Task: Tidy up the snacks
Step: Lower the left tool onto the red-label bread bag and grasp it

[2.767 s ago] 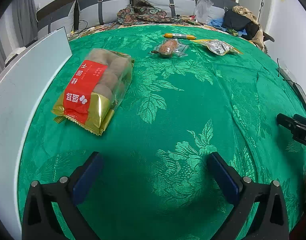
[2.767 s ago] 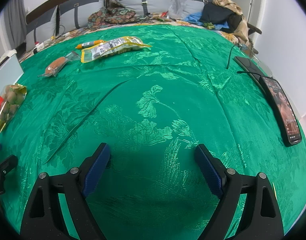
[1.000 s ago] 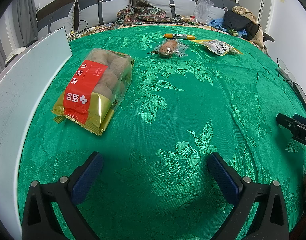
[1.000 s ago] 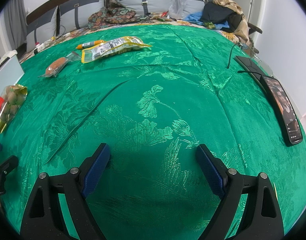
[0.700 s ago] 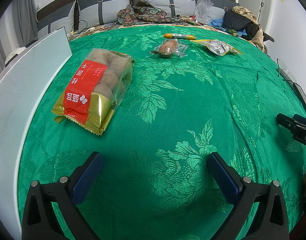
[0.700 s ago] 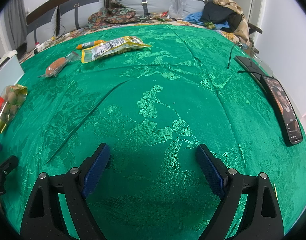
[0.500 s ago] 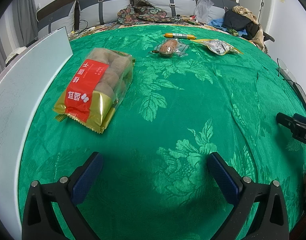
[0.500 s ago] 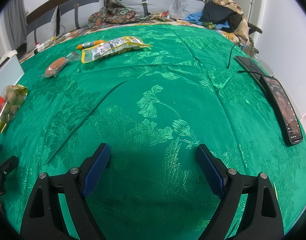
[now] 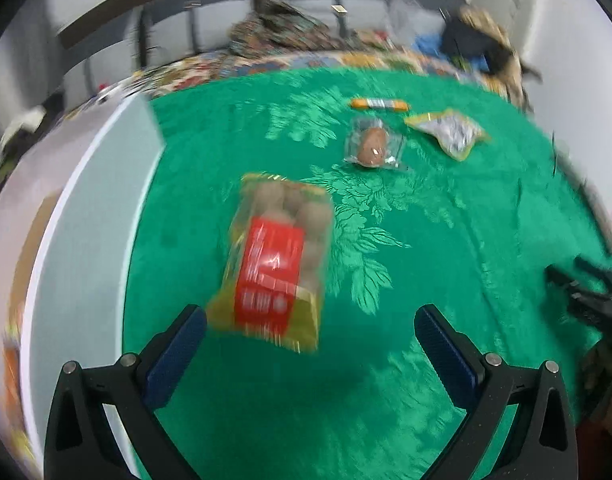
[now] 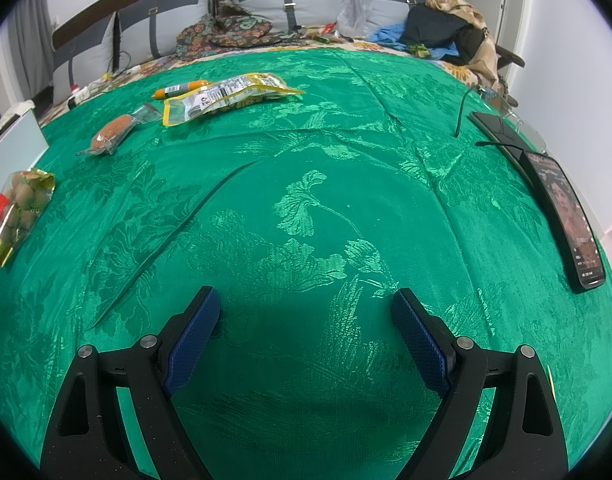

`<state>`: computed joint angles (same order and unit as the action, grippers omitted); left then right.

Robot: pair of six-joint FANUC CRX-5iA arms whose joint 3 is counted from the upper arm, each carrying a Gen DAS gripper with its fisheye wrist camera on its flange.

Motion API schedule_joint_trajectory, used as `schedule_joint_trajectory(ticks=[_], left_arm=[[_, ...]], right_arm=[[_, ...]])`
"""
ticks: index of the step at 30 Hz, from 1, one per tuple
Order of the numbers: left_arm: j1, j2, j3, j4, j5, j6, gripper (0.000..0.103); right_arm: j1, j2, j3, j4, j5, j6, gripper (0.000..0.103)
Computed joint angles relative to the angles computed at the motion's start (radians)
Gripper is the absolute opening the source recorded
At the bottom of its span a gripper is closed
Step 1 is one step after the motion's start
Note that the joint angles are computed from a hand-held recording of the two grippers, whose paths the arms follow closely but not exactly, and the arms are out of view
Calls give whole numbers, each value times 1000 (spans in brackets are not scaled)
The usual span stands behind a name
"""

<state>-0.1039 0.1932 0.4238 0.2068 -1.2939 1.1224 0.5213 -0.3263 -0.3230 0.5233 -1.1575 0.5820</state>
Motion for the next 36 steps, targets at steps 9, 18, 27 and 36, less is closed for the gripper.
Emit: schedule_joint_trajectory(ticks=[9, 18, 27, 36], left_arm=[[-29, 212, 263, -118, -131, 125, 86], [41, 74, 67, 8, -94, 168, 61], [54, -92, -189, 30, 22, 212, 86], [26, -96, -242, -74, 196, 253, 103]], right_arm=[[0, 0, 0, 0, 0, 0, 91], [0, 1, 0, 0, 0, -1, 91], [0, 2, 1, 1, -1, -2, 91], [0, 2, 2, 1, -1, -3, 91]])
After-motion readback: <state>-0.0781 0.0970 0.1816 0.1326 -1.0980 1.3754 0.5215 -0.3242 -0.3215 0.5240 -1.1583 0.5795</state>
